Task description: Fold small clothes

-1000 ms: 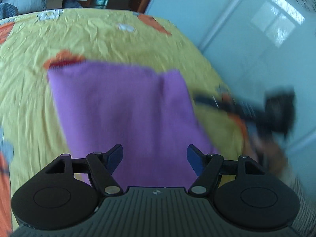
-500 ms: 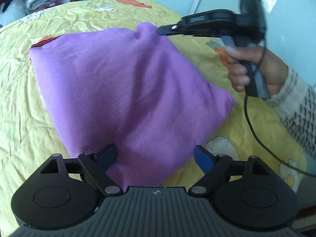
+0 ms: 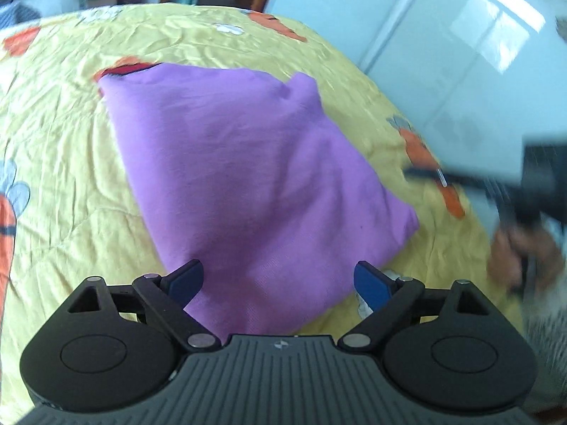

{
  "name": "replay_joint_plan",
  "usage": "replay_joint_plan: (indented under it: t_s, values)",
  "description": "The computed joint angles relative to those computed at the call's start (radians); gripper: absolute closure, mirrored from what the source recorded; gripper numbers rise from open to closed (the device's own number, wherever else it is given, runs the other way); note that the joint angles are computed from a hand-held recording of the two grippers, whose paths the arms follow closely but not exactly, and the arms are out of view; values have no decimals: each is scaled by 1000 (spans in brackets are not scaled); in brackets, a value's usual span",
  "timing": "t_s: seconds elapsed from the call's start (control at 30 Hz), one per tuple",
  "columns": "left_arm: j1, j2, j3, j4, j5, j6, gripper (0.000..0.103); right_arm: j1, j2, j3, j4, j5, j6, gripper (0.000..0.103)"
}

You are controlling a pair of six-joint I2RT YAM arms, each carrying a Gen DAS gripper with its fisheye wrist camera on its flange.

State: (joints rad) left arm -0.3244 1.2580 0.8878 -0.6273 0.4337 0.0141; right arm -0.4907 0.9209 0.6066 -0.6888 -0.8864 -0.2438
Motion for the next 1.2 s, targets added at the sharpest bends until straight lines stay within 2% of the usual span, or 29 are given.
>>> replay_joint_plan:
  t_s: [0.03, 0.1, 0.13, 0.2, 0.23, 0.27, 0.3, 0.33, 0.37, 0.4, 0.43, 0.47, 0.53, 0.57, 0.6, 0.63, 0.67, 0.7, 0.73, 0.77, 0.8, 0.83, 0.9, 0.93, 0.97, 1.03, 1.1, 1.13, 1.2]
  values:
    - [2, 15, 6, 6, 7, -12, 11, 6, -12, -11, -54, -24, -55, 97]
    - [-15, 21, 5, 13, -14, -18, 10, 97, -68, -55, -34, 161, -74, 97]
    - [-28, 22, 1, 19, -31, -12, 10, 87, -36, -76, -2, 187, -102, 99]
    - [-61, 22, 7, 22, -73, -25, 10, -13, 49, -71, 24, 78, -16, 101]
    - [-64, 18, 13, 17, -78, -34, 10, -3, 32, -51, 18, 103, -25, 100]
    - [-62, 25, 22, 28, -77, -44, 9, 51, -31, -50, 56, 179, 19, 94]
    - [-57, 31, 30, 43, -79, -55, 7, 91, -44, -40, 106, 211, 80, 94]
    - [-53, 46, 47, 53, -83, -65, 6, 107, -13, -26, 171, 197, 146, 93]
    - [-51, 66, 68, 68, -96, -77, 6, 126, 37, -12, 256, 184, 209, 74]
    - [-52, 95, 93, 95, -112, -90, 6, 156, 101, 8, 346, 202, 268, 33]
    - [-48, 129, 117, 128, -120, -94, 6, 185, 168, 23, 436, 231, 316, 11]
    - [-42, 166, 144, 161, -130, -98, 6, 211, 239, 40, 522, 251, 360, 1]
    - [-32, 254, 215, 220, -212, -126, 6, 238, 396, 105, 638, 242, 436, 5]
    - [-18, 306, 260, 236, -231, -147, 6, 245, 464, 139, 668, 234, 475, 13]
    - [2, 358, 306, 248, -218, -172, 6, 246, 534, 181, 680, 214, 489, 29]
    - [22, 408, 349, 257, -190, -202, 6, 256, 595, 222, 676, 227, 494, 40]
    - [33, 458, 398, 249, -172, -214, 7, 273, 634, 247, 673, 256, 486, 72]
    - [23, 497, 441, 235, -208, -204, 12, 291, 667, 266, 681, 280, 462, 97]
    - [0, 526, 473, 226, -284, -176, 12, 314, 671, 255, 695, 328, 425, 97]
    - [-32, 559, 504, 206, -396, -139, 13, 360, 668, 255, 684, 453, 380, 98]
    - [-56, 603, 540, 177, -486, -118, 19, 398, 678, 260, 673, 597, 338, 100]
    - [-60, 640, 565, 153, -517, -110, 19, 403, 700, 257, 697, 648, 306, 101]
    - [-46, 650, 537, 184, -513, -119, 7, 356, 712, 261, 699, 570, 346, 101]
    - [-38, 636, 513, 203, -504, -129, 7, 336, 699, 270, 663, 552, 375, 99]
    - [-27, 619, 501, 198, -478, -143, 7, 307, 674, 260, 647, 500, 389, 94]
    - [-3, 564, 462, 184, -428, -185, 8, 226, 638, 245, 602, 273, 414, 81]
    - [9, 489, 395, 196, -404, -184, 5, 166, 606, 217, 549, 127, 394, 13]
    - [11, 453, 369, 188, -401, -181, 5, 142, 590, 191, 544, 67, 362, 5]
    - [20, 394, 329, 157, -376, -180, 4, 106, 613, 209, 436, -17, 276, 6]
